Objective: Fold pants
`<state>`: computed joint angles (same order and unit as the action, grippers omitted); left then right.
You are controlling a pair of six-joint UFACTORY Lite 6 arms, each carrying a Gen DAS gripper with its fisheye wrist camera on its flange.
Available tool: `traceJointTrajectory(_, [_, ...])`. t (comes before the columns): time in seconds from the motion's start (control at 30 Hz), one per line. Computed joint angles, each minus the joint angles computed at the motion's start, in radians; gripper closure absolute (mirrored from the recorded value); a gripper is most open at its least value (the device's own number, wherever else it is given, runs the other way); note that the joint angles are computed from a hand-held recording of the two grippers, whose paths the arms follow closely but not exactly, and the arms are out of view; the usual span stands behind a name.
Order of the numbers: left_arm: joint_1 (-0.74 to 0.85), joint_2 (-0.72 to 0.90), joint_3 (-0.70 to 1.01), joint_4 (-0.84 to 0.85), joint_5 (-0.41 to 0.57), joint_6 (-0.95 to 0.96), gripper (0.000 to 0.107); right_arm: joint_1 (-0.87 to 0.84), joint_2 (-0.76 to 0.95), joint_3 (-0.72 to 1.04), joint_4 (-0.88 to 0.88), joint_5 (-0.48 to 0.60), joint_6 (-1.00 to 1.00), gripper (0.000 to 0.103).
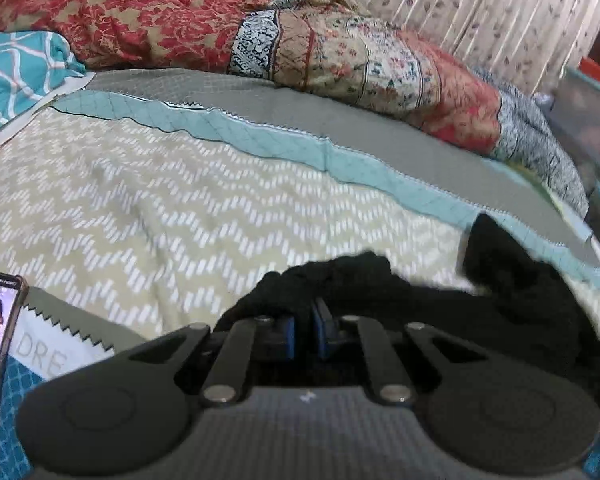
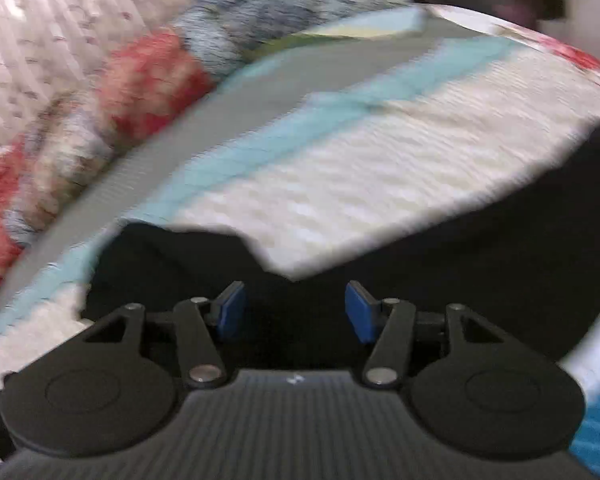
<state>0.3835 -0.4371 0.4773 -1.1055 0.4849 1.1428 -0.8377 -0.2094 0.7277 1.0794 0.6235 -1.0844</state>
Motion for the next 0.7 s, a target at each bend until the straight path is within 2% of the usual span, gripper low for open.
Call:
traceJointTrajectory(0.07, [0.006, -0.007, -0.003, 0.017, -0.023, -0.011, 0.088, -0.044, 0.016, 0.042, 0.026, -0.019, 0.001, 0.044])
traceJointTrajectory(0.1, [-0.003, -0.013, -0.003, 0.031, -0.051, -0.039, 0.074, -0.033, 0.025, 0.068, 0.075, -0.029, -0.013, 0.044])
traceJointTrajectory(0.13, [-0.003, -0.014, -0.002, 0.014, -0.070, -0.034, 0.066, 0.006, 0.037, 0.103, 0.118, -0.055, -0.027, 0.044])
traceJointTrajectory(0.2, [-0.011, -0.013, -0.001, -0.051, -0.102, 0.014, 0.040, 0.174, 0.092, 0.203, 0.133, -0.130, -0.041, 0.044])
traceJointTrajectory(0.27, [-0.039, 0.025, 0.006, -0.151, -0.156, 0.096, 0.019, 0.355, 0.187, 0.333, 0.092, -0.191, -0.045, 0.040])
traceJointTrajectory(0.3, [-0.056, 0.048, 0.009, -0.223, -0.179, 0.165, 0.019, 0.427, 0.261, 0.421, 0.065, -0.178, -0.052, 0.036])
traceJointTrajectory(0.33, [-0.077, 0.076, 0.016, -0.270, -0.195, 0.215, 0.019, 0.506, 0.351, 0.525, 0.015, -0.155, -0.038, 0.029])
traceJointTrajectory(0.4, [-0.119, 0.106, 0.019, -0.356, -0.233, 0.312, 0.027, 0.642, 0.534, 0.734, -0.130, -0.133, 0.082, 0.028])
traceJointTrajectory(0.43, [-0.159, 0.107, 0.012, -0.453, -0.279, 0.416, 0.032, 0.703, 0.631, 0.839, -0.196, -0.123, 0.149, 0.025])
traceJointTrajectory(0.5, [-0.219, 0.105, 0.004, -0.609, -0.343, 0.598, 0.058, 0.804, 0.823, 1.048, -0.406, -0.070, 0.297, 0.022])
traceJointTrajectory(0.53, [-0.241, 0.109, 0.008, -0.646, -0.364, 0.652, 0.064, 0.847, 0.920, 1.153, -0.510, -0.062, 0.343, 0.023])
traceJointTrajectory(0.57, [-0.250, 0.112, 0.013, -0.642, -0.370, 0.667, 0.087, 0.874, 1.009, 1.257, -0.615, -0.012, 0.390, 0.038])
traceJointTrajectory(0.6, [-0.255, 0.119, 0.024, -0.596, -0.375, 0.641, 0.101, 0.896, 1.078, 1.328, -0.702, 0.010, 0.424, 0.056])
traceJointTrajectory(0.67, [-0.252, 0.110, 0.037, -0.482, -0.383, 0.542, 0.102, 0.889, 1.091, 1.355, -0.750, 0.020, 0.473, 0.089])
traceJointTrajectory(0.7, [-0.240, 0.104, 0.040, -0.481, -0.378, 0.544, 0.102, 0.869, 1.052, 1.319, -0.712, -0.022, 0.483, 0.092])
